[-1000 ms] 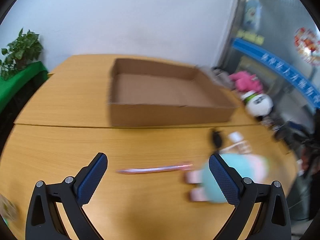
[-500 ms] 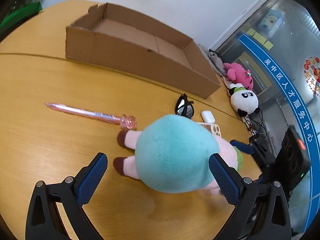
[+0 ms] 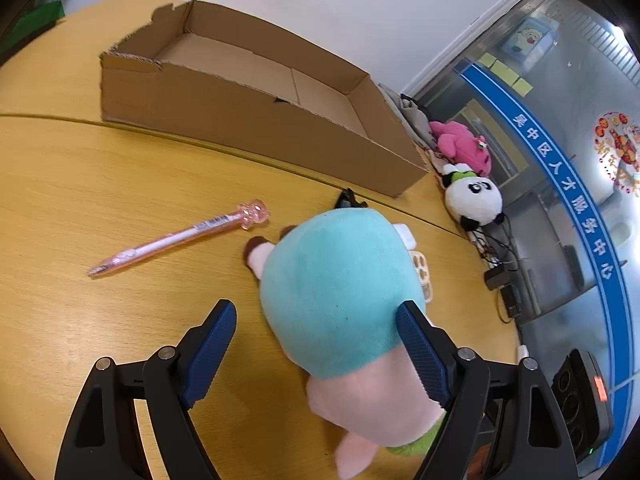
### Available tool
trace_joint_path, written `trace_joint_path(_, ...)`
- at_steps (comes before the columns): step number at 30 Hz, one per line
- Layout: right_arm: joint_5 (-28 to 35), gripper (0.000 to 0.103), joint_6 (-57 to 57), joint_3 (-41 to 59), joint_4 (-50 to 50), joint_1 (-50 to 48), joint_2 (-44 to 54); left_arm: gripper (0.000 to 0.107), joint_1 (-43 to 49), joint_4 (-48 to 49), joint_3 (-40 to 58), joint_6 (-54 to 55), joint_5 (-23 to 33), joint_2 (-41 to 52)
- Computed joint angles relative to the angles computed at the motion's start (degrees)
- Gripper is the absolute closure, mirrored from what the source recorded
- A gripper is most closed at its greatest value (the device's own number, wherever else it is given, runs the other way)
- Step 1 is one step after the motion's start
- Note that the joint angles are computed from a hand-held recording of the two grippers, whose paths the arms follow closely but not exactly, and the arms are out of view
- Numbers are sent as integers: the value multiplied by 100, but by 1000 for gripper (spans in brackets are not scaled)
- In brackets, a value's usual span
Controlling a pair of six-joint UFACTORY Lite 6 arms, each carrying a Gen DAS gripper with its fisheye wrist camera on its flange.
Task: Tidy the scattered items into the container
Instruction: 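Move the left tool to the teal-pink plush and close its fingers on it, then carry the plush with the left tool over the cardboard box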
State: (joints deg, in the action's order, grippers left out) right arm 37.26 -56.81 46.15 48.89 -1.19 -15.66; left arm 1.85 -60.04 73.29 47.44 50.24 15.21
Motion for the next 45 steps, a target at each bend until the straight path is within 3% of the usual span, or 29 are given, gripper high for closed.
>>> trace_joint_path(2, 111, 7, 192, 201, 14, -157, -74, 7, 46, -138, 225, -32, 219, 228)
trace_joint_path(7, -439, 7, 1299, 957, -951, 289, 456, 5, -123, -293, 1160, -204, 539, 1017)
trace_joint_path(11, -522, 7, 2074, 1468, -1537, 546, 1546, 14, -416, 42, 1588, -513, 400, 1469)
trace_joint_path(15, -738, 9, 2562, 1340, -2072, 922, 1981, 19, -427, 3, 1545, -362, 487, 1448)
trace_joint_path(17, -904, 21, 2766, 1189, -2181, 1008, 1986, 21, -387, -19, 1513, -335, 540, 1433)
trace_joint_path(22, -866, 24, 2803, 1176, -2164, 936, 1853, 26, -346, -12, 1427, -312, 605, 1346)
trace_joint_path(36, -269, 22, 3101, 1272, -2518, 789, 1376, 26, -584, 292, 1544, -469, 600, 1351)
trace_joint_path(45, -810, 17, 3149, 1534, -2792, 935, 1989, 26, -705, 345, 1412, -418, 403, 1224)
